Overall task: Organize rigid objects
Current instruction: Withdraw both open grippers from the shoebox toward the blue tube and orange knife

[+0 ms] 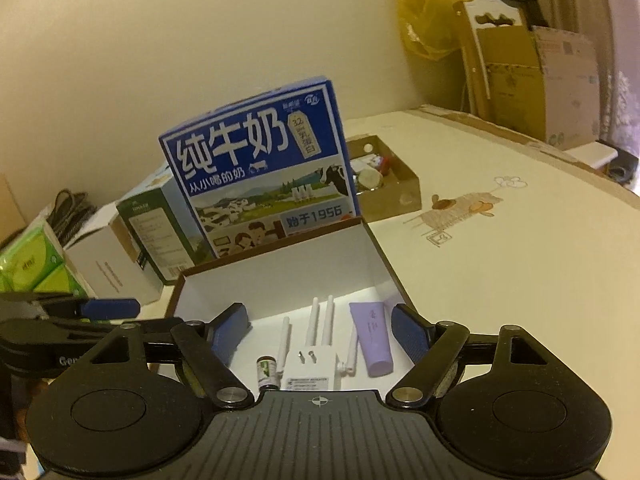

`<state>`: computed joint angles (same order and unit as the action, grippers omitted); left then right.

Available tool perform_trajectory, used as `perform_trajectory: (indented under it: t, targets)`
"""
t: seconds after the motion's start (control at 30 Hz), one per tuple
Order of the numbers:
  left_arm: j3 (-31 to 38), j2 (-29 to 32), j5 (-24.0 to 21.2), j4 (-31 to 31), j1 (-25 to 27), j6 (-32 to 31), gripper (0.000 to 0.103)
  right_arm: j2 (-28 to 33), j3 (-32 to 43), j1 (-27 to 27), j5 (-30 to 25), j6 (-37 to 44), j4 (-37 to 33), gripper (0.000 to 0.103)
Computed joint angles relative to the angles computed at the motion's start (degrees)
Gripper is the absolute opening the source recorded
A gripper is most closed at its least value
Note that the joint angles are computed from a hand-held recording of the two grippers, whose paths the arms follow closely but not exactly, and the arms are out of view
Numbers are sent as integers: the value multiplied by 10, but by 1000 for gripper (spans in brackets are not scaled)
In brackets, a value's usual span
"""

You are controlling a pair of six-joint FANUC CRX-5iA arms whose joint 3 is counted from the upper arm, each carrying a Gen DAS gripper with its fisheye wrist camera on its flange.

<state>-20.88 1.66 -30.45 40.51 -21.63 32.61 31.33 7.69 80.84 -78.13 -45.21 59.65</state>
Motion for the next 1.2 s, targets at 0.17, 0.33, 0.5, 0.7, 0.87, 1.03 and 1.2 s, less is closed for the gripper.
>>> perform_trajectory:
  t: [0.17, 0.33, 0.5, 0.7, 0.87, 1.03, 1.2]
  targets:
    - [-35, -39, -21, 46, 14, -28, 61, 16, 41, 20, -34, -5, -13, 77]
    - [-77, -93, -49, 87, 33, -51, 65, 42, 97, 43, -71, 1, -37, 77]
    - [-117, -149, -83, 109, 61, -57, 65, 64, 141, 67, -96, -9, -48, 77]
    - [-156, -208, -134, 126, 109, -52, 65, 93, 203, 86, -129, 3, -59, 77]
    - [-185, -251, -176, 133, 157, -43, 65, 121, 255, 97, -145, 21, -63, 77]
    - [-208, -290, -212, 125, 207, -44, 65, 155, 313, 101, -147, 52, -66, 77]
    - [-228, -331, -246, 113, 263, -50, 65, 192, 375, 102, -135, 91, -62, 77]
